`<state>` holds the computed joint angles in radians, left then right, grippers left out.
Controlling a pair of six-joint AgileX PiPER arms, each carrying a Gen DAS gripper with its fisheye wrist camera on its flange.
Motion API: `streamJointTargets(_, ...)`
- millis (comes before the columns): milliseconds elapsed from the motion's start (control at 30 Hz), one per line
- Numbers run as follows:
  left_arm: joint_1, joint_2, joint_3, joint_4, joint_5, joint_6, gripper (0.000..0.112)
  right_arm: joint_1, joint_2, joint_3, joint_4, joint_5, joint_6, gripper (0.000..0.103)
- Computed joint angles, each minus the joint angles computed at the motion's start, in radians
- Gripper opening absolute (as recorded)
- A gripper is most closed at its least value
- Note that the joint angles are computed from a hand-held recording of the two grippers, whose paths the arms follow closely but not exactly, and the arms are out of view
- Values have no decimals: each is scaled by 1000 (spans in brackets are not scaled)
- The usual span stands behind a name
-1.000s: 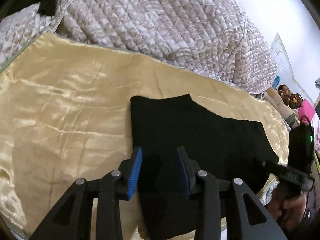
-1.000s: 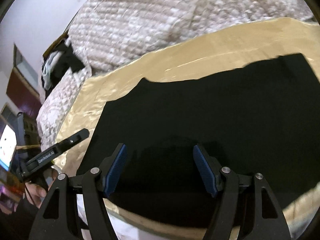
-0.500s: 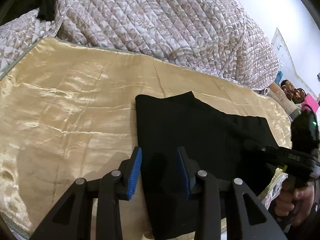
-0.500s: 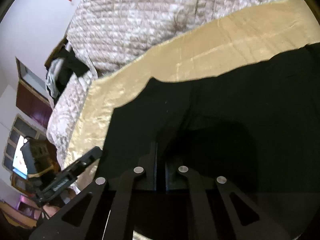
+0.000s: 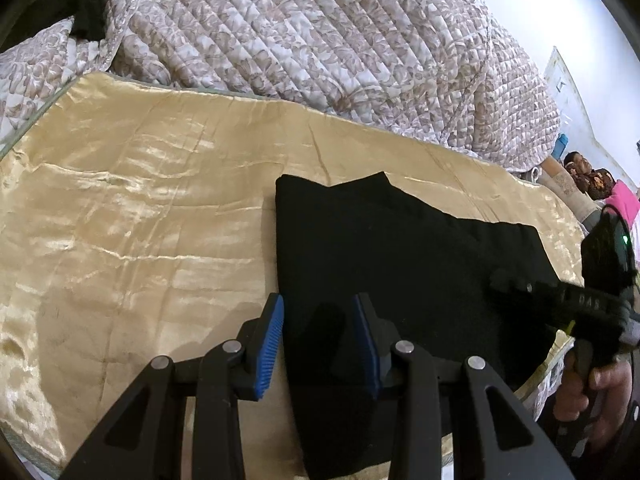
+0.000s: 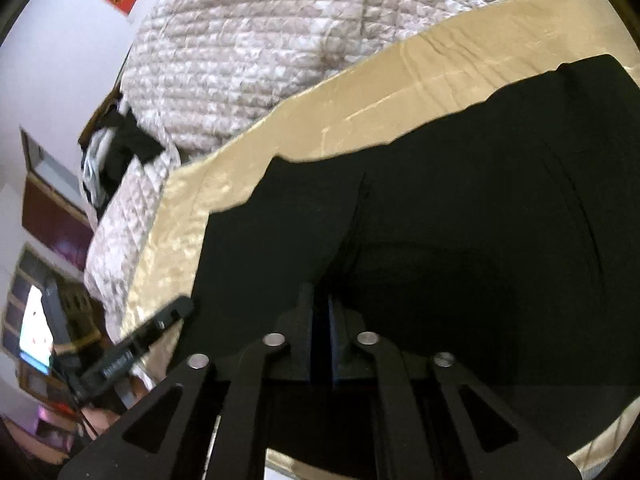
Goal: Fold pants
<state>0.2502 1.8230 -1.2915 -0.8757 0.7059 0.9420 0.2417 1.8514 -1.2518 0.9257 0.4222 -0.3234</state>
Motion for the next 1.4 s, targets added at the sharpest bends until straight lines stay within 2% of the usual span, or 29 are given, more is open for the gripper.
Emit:
streamJointTargets(33,-5,3,-7,4,-2,-9,38,-5,8,-17,-1,3,-2,23)
streamJointTargets(67,-8,6,-14,6,-4,-14,38,-9,21,-39,-3,14,-2,25)
streamJointTargets(200,-34,20,-44,21,-22,-43,38,-17,111,-174,-85,68,88,25)
streamJointTargets(233,-41,24,-53,28,-26,-54,38,-10,134,-212,-150,71,145,9)
streamJointTargets(267,-47,27,-59,34,-31,-62,38,-5,143,-228,-196,70,181,2)
streamJointTargets(333,-58,30,-67,51,-44,-80,38,-5,123,-198,-176,38,178,2)
streamJointTargets(400,-71,36,-74,82,-52,-105,38,5,89,-154,-222,-13,209,2)
streamJointTargets(533,-99,37,-72,151,-83,-148,38,-1,109,-170,-276,21,222,4)
streamJointTargets(600,-99,33,-71,151,-84,-145,38,20,83,-170,-427,8,349,10)
streamJointTargets(667,-102,38,-83,157,-84,-155,38,49,31,-129,-605,-45,490,12)
streamJointTargets(700,-111,46,-98,175,-87,-174,38,58,6,-108,-652,-71,526,12)
streamJointTargets(767,-131,75,-149,211,-88,-207,38,68,-10,-107,-644,-96,492,12)
streamJointTargets(867,-162,149,-259,300,-58,-300,38,76,60,-224,-667,-18,473,12)
streamJointTargets(933,-167,196,-316,343,-16,-348,38,74,154,-345,-764,99,574,12)
streamJointTargets(967,-169,197,-310,340,-27,-341,39,69,176,-367,-770,129,589,12)
streamJointTargets(1067,-177,170,-264,333,-63,-306,44,57,162,-332,-720,97,556,12)
streamJointTargets(1167,-172,130,-213,323,-76,-290,44,90,111,-280,-842,79,638,12)
streamJointTargets(1400,-163,9,-42,285,-129,-230,44,213,-33,-65,-1099,-22,826,12)
